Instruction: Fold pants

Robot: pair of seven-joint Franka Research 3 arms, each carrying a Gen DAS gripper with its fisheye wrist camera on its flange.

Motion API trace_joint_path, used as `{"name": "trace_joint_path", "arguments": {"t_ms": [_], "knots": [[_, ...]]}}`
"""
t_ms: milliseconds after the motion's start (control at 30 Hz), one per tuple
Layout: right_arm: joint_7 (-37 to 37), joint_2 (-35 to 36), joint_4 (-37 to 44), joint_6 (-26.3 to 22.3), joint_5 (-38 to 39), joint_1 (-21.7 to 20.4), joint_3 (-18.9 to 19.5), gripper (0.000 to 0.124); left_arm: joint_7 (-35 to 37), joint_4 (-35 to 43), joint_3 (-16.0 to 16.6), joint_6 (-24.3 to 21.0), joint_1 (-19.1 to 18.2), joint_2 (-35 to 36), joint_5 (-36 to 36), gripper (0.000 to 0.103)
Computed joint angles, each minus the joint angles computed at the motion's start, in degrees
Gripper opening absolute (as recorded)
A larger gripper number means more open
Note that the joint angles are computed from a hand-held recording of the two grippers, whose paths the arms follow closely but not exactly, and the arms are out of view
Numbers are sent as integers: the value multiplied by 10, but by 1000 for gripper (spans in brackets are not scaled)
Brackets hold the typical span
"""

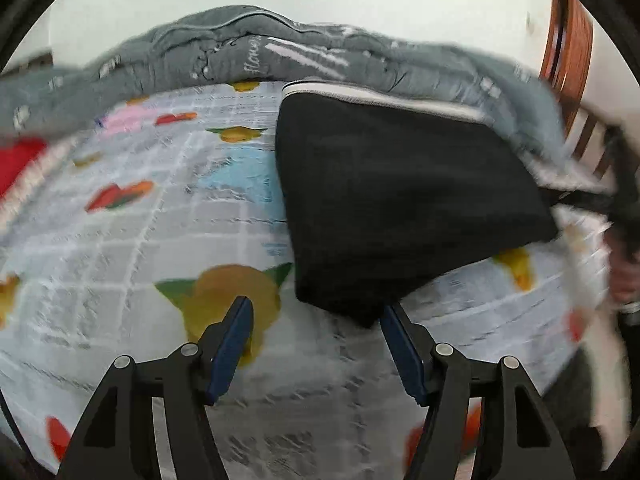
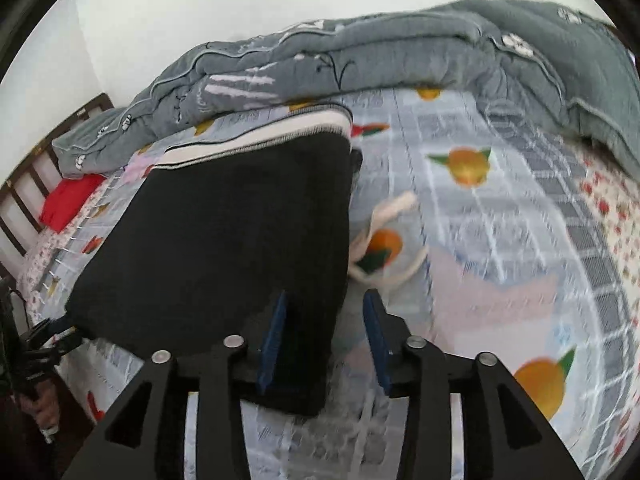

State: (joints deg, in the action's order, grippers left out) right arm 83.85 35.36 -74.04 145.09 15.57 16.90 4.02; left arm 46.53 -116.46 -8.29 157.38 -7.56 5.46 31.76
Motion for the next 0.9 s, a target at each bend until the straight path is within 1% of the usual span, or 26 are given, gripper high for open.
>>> {"name": "trace_joint_path", "arguments": {"t_ms": [33, 67, 100, 133, 167, 200, 233, 267, 300, 333, 367, 400, 433, 467, 500, 533, 567, 600, 633, 667, 733, 800, 867, 900], "knots": [[-2, -6, -9, 0, 8, -4, 4, 42, 0, 12, 0, -14, -4, 7, 18, 47], [0, -11, -17, 1, 14, -6, 6, 42, 1, 23, 0, -17, -8, 16, 30, 36], [4, -14, -23, 3, 19, -6, 7, 42, -17, 29, 3, -3, -11, 19, 44, 12], [5, -17, -28, 5, 20, -6, 7, 42, -71, 26, 14, 20, -17, 16, 83, 10], [8, -18, -30, 6, 15, -2, 3, 42, -165, 18, 31, 59, -23, 8, 159, 10], [11, -20, -34, 10, 10, 2, 0, 41, -233, 11, 50, 97, -30, 2, 204, 10], [13, -22, -38, 15, 7, 4, -1, 41, -261, 8, 50, 111, -23, 1, 208, 10], [14, -22, -40, 17, 7, 4, -1, 41, -248, 8, 29, 100, -4, 5, 181, 10], [14, -23, -41, 16, 7, 3, 0, 41, -215, 14, 22, 62, -5, 12, 142, 10], [12, -23, -41, 13, 10, 1, 2, 41, -186, 20, 25, 22, -15, 20, 116, 10], [10, -23, -41, 9, 9, 1, 3, 41, -171, 14, 12, 14, -4, 21, 103, 10], [10, -23, -39, 3, 3, 4, 0, 41, -193, -4, 18, 36, -6, 11, 126, 13], [12, -23, -38, 0, -7, 8, -4, 41, -186, -16, 16, 46, -2, 2, 113, 15], [12, -26, -39, 0, -18, 13, -10, 41, -165, -29, 11, 56, 4, -10, 78, 16], [15, -32, -46, 4, -31, 19, -16, 41, -182, -42, 13, 66, 6, -24, 84, 19], [20, -39, -53, 13, -41, 23, -22, 41, -215, -51, 16, 70, 6, -36, 118, 26], [27, -47, -63, 27, -51, 28, -27, 41, -248, -52, 16, 62, 8, -44, 158, 31], [33, -54, -71, 41, -59, 30, -31, 41, -274, -51, 13, 53, 10, -50, 192, 38], [35, -57, -74, 50, -63, 30, -31, 41, -297, -49, 10, 43, 12, -56, 225, 39], [32, -61, -77, 62, -63, 28, -28, 41, -300, -43, 6, 37, 15, -58, 235, 39], [20, -61, -77, 83, -61, 24, -19, 41, -299, -23, 4, 46, 21, -49, 240, 39], [6, -56, -71, 99, -60, 26, -12, 41, -282, 7, 4, 60, 24, -29, 226, 39], [-17, -48, -66, 105, -54, 25, 1, 41, -233, 38, 2, 71, 23, -1, 182, 39], [-28, -46, -67, 104, -50, 25, 6, 41, -189, 49, -2, 66, 23, 14, 138, 39]]}}
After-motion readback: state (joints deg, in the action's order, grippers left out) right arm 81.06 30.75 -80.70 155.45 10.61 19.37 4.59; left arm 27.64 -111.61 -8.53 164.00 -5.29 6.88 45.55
